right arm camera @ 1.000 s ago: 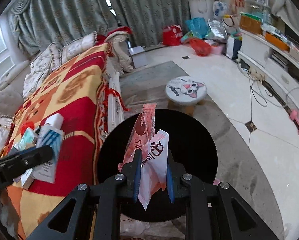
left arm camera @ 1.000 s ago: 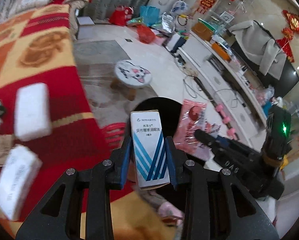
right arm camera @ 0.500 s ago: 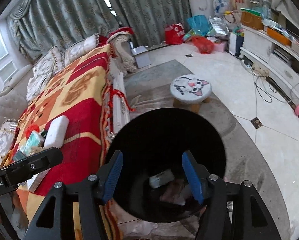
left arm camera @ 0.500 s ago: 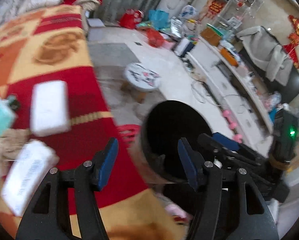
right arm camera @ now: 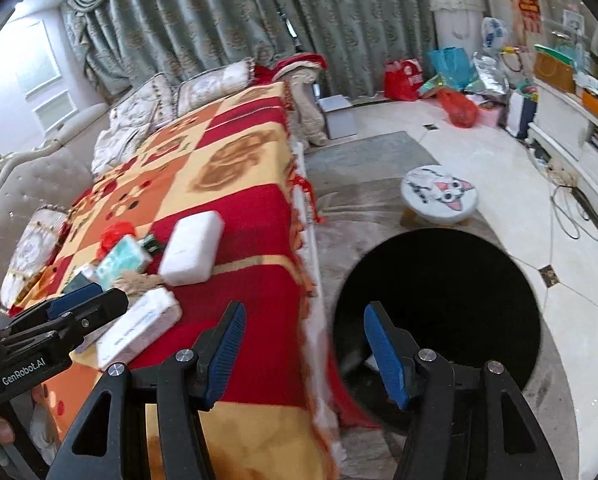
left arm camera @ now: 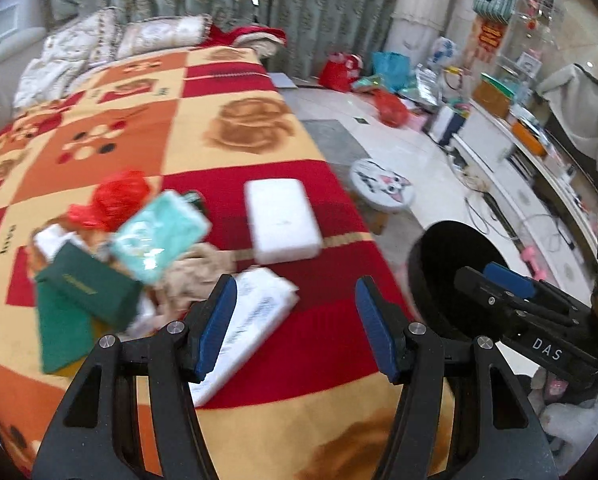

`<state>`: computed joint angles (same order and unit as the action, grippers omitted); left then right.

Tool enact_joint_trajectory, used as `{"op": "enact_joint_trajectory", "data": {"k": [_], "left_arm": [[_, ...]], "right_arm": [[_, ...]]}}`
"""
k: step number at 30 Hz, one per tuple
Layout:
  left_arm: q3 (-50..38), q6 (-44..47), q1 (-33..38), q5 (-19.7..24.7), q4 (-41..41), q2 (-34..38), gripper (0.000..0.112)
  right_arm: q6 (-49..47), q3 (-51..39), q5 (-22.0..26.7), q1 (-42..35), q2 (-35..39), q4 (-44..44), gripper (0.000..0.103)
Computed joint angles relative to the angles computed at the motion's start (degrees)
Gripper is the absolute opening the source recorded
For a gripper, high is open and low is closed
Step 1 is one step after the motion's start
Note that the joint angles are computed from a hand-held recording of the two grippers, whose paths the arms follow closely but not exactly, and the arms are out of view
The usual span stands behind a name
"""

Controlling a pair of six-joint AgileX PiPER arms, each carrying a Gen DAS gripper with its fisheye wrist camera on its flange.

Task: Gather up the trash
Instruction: 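Move both open tools back over the items on the blanket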

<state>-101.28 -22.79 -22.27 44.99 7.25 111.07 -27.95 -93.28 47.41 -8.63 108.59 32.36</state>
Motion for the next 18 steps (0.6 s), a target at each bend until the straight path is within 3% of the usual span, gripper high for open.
{"op": "enact_joint_trajectory", "data": {"k": [18], "left_arm": [[15.14,-2.27,9.06,-4.21,3.43,-10.91,0.061]], "right_arm": [[4.21,-3.44,1.67,13.97,1.29,-3.1,0.066]]}}
